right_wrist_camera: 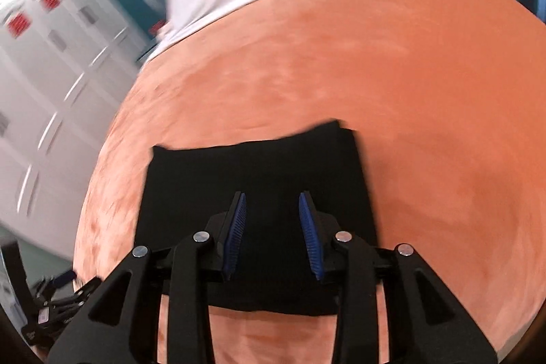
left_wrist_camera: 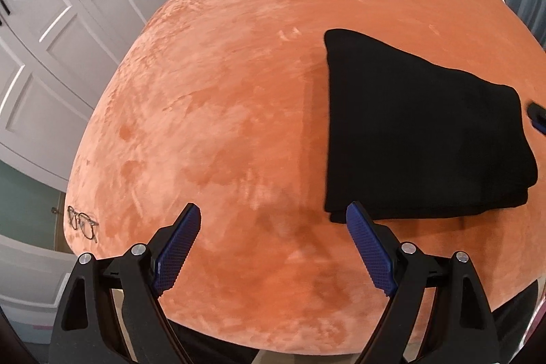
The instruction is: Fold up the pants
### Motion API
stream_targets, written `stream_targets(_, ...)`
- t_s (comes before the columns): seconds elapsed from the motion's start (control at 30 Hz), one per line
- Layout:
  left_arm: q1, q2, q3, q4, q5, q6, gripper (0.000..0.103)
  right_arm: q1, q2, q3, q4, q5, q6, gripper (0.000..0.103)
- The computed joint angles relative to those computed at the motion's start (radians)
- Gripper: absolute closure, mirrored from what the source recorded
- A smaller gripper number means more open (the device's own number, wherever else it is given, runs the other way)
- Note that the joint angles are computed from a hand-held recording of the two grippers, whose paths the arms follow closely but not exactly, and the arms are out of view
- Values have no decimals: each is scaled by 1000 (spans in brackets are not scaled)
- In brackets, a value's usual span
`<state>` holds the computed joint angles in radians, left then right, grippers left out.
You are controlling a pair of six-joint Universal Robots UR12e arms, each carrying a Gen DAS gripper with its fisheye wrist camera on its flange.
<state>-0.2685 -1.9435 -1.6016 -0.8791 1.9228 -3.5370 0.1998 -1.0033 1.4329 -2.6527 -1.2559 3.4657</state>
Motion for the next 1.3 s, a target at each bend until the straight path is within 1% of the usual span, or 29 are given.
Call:
stream_targets(0.1, -8, -4, 9, -1, 7, 16, 18, 16, 37, -64, 42, -2, -66, 72)
stream_targets(0.17, -11, -6, 14, -3, 16, 18, 18, 26, 66, -109, 76, -45, -97, 72)
stream_targets(0.27, -9, -7, 17, -8, 7, 20, 18, 34, 103, -150, 129, -115, -95, 73)
stream_targets(0.37, -5, -13, 25, -17, -8, 20, 18, 44, 165, -232, 240, -172, -96, 75)
stream_targets(0.47, -1, -21, 34, -28, -14, 20, 18, 59, 202, -283, 248, -248, -145, 74)
stream_targets(0.53, 2, -24, 37, -34, -17, 19, 18, 71, 227, -336, 295, -290, -184, 71)
stream_targets(0.57, 5, -25, 37, -35, -22, 19, 18, 76, 229, -350, 311, -306, -193, 71)
stream_targets(0.6, 6, -25, 35, -33, -25, 18, 18, 77, 215, -335, 284, -307, -173, 71)
stream_targets(0.63, 9, -25, 34, -32, -28, 16, 17, 77, 202, -314, 242, -288, -148, 71)
stream_targets(0.67, 11, -26, 32, -31, -28, 15, 17, 74, 184, -282, 189, -244, -120, 71)
stream_targets(0.7, 13, -27, 32, -33, -30, 14, 17, 69, 169, -257, 161, -175, -89, 71)
stream_targets(0.73, 15, -30, 32, -36, -35, 13, 17, 68, 167, -252, 165, -122, -77, 71)
stream_targets(0.77, 19, -32, 32, -36, -46, 17, 17, 71, 172, -260, 189, -71, -88, 71)
stream_targets(0.8, 21, -32, 30, -35, -48, 22, 17, 80, 184, -282, 229, -37, -128, 71)
stream_targets(0.87, 22, -37, 34, -47, -38, 20, 17, 102, 208, -321, 261, -27, -183, 71)
stream_targets(0.93, 24, -32, 27, -43, -33, 13, 17, 125, 249, -388, 311, -33, -216, 71)
stream_targets(0.97, 26, -30, 25, -45, -36, 9, 17, 139, 282, -444, 371, -49, -230, 71)
stream_targets(1.03, 28, -30, 24, -51, -43, 6, 17, 159, 321, -508, 407, -96, -251, 71)
stream_targets(1.1, 28, -30, 22, -55, -39, 8, 17, 171, 337, -556, 457, -137, -303, 71)
stream_targets(1.13, 28, -30, 22, -57, -38, 9, 17, 169, 333, -557, 456, -121, -301, 71)
stream_targets(1.2, 30, -31, 21, -58, -41, 7, 17, 153, 301, -504, 383, -29, -267, 73)
stream_targets(1.23, 32, -32, 21, -62, -45, 4, 17, 147, 284, -476, 362, -23, -261, 73)
stream_targets(1.27, 34, -33, 22, -69, -49, 1, 17, 143, 268, -449, 346, -36, -258, 73)
stream_targets(1.3, 36, -31, 21, -68, -51, 2, 17, 133, 236, -387, 294, -57, -232, 73)
